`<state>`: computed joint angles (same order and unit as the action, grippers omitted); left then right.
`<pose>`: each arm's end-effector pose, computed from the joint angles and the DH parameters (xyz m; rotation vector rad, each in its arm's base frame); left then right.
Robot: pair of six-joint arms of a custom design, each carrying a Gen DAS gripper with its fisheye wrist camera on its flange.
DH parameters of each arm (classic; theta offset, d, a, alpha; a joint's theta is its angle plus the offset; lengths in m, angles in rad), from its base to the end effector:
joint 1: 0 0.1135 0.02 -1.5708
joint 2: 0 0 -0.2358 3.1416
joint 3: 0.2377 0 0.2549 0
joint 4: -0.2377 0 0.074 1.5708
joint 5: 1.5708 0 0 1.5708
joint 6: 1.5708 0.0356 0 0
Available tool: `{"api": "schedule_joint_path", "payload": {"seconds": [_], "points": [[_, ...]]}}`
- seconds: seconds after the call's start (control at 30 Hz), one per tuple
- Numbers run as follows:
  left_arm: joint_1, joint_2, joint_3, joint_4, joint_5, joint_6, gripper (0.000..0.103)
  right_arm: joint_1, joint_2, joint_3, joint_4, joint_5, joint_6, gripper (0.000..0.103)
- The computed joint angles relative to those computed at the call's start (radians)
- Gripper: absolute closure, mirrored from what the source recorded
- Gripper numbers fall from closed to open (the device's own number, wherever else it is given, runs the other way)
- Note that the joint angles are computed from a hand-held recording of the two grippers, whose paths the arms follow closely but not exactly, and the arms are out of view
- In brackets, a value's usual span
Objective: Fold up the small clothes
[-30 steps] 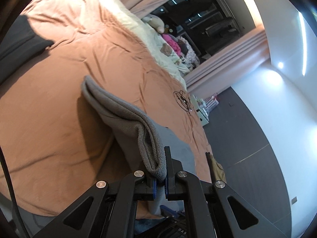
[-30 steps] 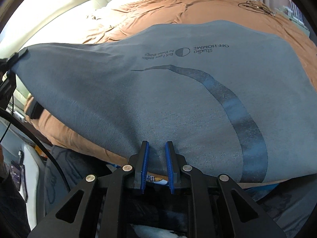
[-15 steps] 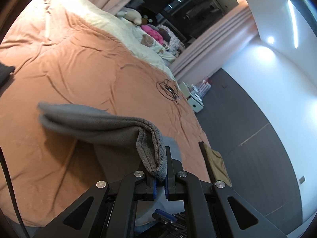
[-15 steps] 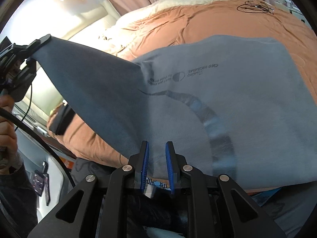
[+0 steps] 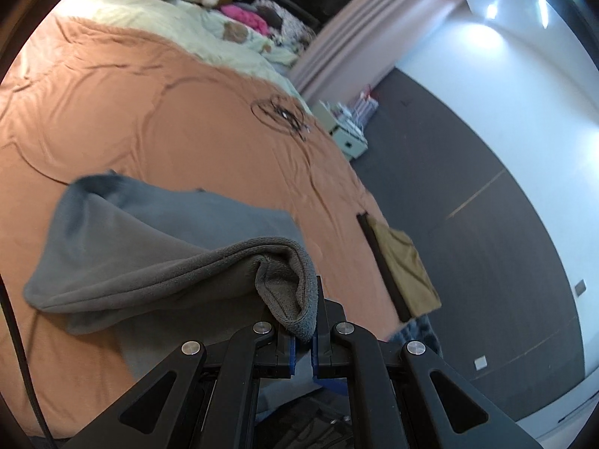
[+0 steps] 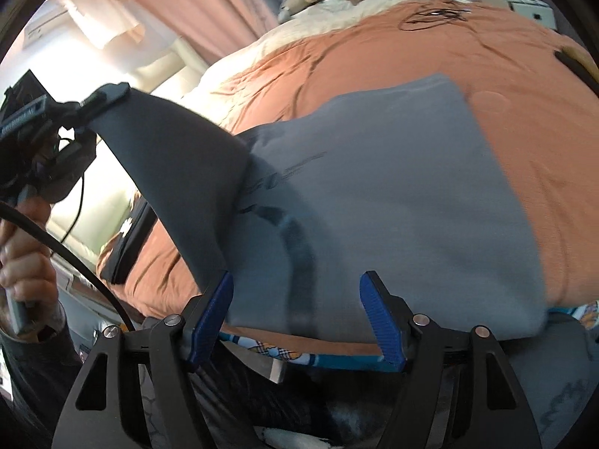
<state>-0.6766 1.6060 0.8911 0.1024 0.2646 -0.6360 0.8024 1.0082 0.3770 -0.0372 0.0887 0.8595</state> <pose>0.2619 -0.2223 0.1698 0.2098 2.3422 -0.9910 0.1521 0.1528 0.1474 0.1181 2.3569 0.7737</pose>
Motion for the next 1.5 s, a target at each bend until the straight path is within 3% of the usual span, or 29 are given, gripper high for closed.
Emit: {"api": "schedule_joint_path", "payload": {"seconds": [0.23, 0.47, 0.53, 0.6, 0.67, 0.7, 0.83, 1.03, 1.37, 1.43, 1.5], "points": [[-0.1, 0.237, 0.179, -0.015, -0.005, -0.011, 0.098, -0.098, -0.326, -0.127, -0.193, -0.044, -0.006, 0.034], [-0.17, 0.435, 0.381, -0.09, 0.025, 0.013, 0.098, -0.15, -0.515, -0.156, -0.366, -0.083, -0.017, 0.034], [-0.187, 0.499, 0.469, -0.173, 0.011, 0.025, 0.09, -0.151, -0.521, -0.151, -0.389, -0.088, -0.02, 0.034], [-0.186, 0.524, 0.487, -0.166, 0.039, 0.017, 0.059, -0.201, -0.555, -0.145, -0.439, -0.13, -0.052, 0.034], [-0.176, 0.51, 0.444, -0.1, 0.074, 0.001, 0.035, -0.229, -0.552, -0.134, -0.458, -0.155, -0.074, 0.034], [-0.173, 0.488, 0.412, -0.074, 0.064, 0.0, 0.031, -0.24, -0.531, -0.125, -0.451, -0.159, -0.082, 0.034], [-0.14, 0.405, 0.296, -0.038, 0.044, -0.004, 0.031, -0.256, -0.461, -0.081, -0.451, -0.168, -0.129, 0.034], [-0.063, 0.279, 0.088, 0.0, 0.013, 0.007, 0.031, -0.256, -0.223, 0.046, -0.404, -0.166, -0.247, 0.034], [0.067, 0.224, -0.118, 0.043, 0.006, 0.011, 0.031, -0.122, 0.216, 0.409, -0.49, 0.004, -0.41, 0.035], [0.088, 0.235, -0.147, 0.061, 0.019, 0.02, 0.031, -0.084, 0.304, 0.496, -0.526, 0.058, -0.436, 0.046], [0.105, 0.25, -0.166, 0.076, 0.033, 0.016, 0.031, -0.06, 0.394, 0.582, -0.572, 0.086, -0.474, 0.051]]}}
